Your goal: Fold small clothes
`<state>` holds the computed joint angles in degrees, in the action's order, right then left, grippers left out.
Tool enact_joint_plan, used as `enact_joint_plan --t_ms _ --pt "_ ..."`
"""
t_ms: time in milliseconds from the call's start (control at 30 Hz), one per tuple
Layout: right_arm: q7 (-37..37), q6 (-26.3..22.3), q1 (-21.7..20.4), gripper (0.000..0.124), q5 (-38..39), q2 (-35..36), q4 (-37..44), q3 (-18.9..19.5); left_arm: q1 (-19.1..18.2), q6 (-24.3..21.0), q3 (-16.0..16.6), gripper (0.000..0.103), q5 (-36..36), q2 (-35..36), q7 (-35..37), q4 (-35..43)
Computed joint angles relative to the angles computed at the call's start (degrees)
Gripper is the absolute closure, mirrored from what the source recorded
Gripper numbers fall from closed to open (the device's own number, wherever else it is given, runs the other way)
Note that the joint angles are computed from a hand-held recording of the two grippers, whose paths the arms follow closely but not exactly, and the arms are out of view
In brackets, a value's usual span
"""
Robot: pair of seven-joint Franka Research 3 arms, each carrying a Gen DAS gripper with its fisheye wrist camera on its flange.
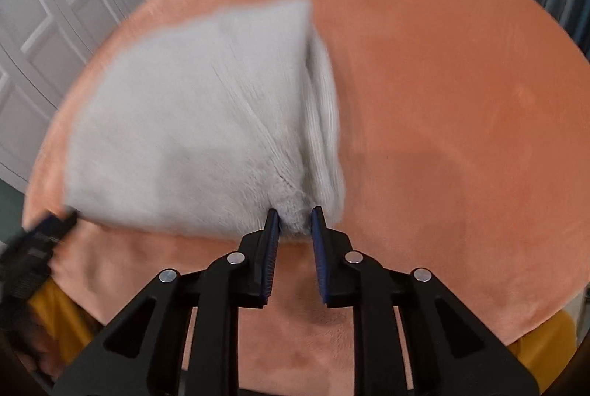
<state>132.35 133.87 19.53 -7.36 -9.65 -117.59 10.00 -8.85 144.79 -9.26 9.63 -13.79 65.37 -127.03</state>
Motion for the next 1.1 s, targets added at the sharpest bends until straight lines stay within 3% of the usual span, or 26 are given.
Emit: enact_joint_plan --t_ms 333,400,667,733,967,1100 --pt "7.71 0.84 -0.26 0.104 -6.52 -7.20 -4.96 4.68 -0.60 -0.12 -0.94 0.030 0.84 -1.89 -1.07 -1.71" --pt "10.23 1.06 -0.61 0.091 -8.12 -7.53 -6.02 5.69 -0.67 -0.04 -1.62 0.024 1.99 -2.54 -2.60 -2.84" --pt "17.03 0.10 0.39 0.073 -13.25 -7.90 -10.67 7.56 -3.14 0.50 -2.31 0.018 2.59 -3.66 -4.93 -8.62" --pt "17.57 0.75 0.63 0.068 -15.29 -8.66 -11.77 8.08 -2.64 4.20 -2.69 0.015 3.47 -4.85 -7.59 -11.54" --pt "22.34 -0.16 0.81 0.043 -22.00 -7.79 -12.34 10.11 -0.53 9.45 -4.59 0.009 11.55 -5.77 -13.24 -14.58" --pt "24.69 1.40 1.29 0.033 -22.21 -8.37 -13.80 9.04 0.60 10.99 -6.06 0.006 15.28 -6.06 -17.63 -15.55"
